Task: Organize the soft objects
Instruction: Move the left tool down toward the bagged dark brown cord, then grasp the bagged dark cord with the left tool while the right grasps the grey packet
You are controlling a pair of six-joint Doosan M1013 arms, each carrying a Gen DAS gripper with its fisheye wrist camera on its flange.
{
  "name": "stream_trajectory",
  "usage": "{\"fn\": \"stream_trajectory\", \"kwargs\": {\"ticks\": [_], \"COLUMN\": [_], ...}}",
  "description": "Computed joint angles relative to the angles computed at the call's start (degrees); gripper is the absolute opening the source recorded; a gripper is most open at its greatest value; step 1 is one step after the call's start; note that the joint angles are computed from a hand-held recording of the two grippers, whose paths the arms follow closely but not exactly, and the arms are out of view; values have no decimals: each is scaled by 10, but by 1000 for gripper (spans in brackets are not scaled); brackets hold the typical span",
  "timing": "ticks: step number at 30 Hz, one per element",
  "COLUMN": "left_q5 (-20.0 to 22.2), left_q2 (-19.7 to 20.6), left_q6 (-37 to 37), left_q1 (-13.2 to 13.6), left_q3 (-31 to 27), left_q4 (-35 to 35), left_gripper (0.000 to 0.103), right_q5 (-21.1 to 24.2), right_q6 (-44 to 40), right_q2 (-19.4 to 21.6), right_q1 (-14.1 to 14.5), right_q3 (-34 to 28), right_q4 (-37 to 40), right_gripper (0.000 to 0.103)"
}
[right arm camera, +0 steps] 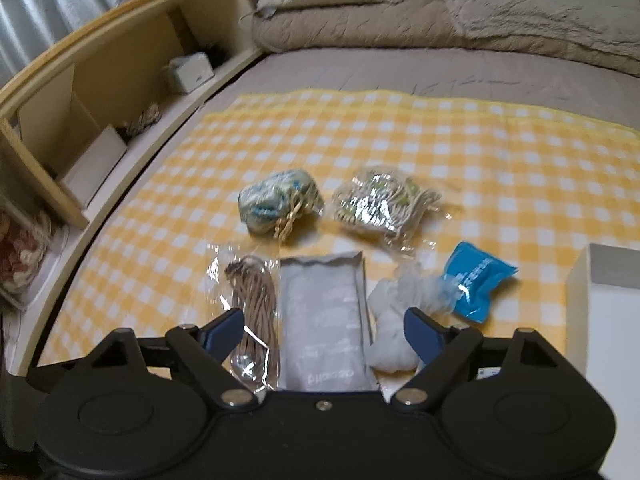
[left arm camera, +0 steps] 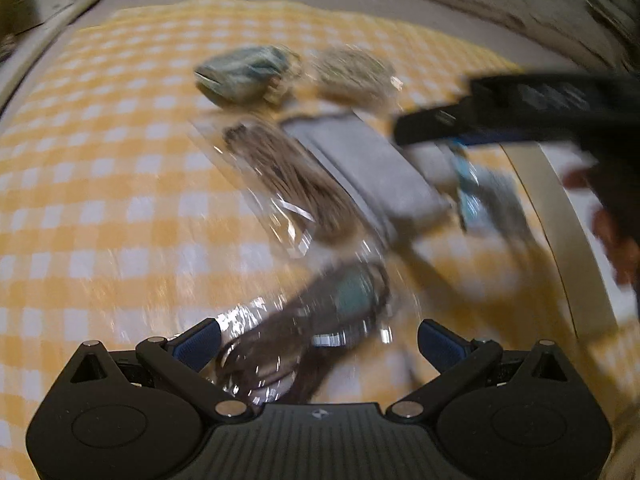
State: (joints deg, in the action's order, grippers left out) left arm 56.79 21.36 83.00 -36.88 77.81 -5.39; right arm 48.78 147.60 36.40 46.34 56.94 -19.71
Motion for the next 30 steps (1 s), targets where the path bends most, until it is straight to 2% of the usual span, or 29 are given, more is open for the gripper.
{"fn": "stream_trajectory", "kwargs": {"ticks": [4,6,8,14,20,27,29,30], "left_q5": [24,31,29,-12,-4,-1,2,4], "left_q2": [-12,-16,-18,-15,2,0,-1,-1], "left_q6": [60,84,104,121,151,164,160,157], "left_q1": [4,0,-5,-23,-20,-20,-20,-19], "left_q3": [10,12,12,18,6,6,5,5], "left_q4": [-40,-40,-23,76,69,45,45,43], "left_gripper": [102,97,91,91,89,68,59,57], "right_q5": [5,10,20,48,79,81,99,109], "right_q6": [-20,-31,-43,-69,-86,-112,-124,-129], "right_q2": [8,13,20,38,50,55,61,64], "right_q1": [-6,-7,-8,-11,-13,-10,-8,-6], "right_q3": [-7,-12,-22,-42,-53,-61,-73,-80], "right_q4": [42,56,67,88,90,94,89,83], "right_gripper": [80,80,79,77,78,78,67,66]}}
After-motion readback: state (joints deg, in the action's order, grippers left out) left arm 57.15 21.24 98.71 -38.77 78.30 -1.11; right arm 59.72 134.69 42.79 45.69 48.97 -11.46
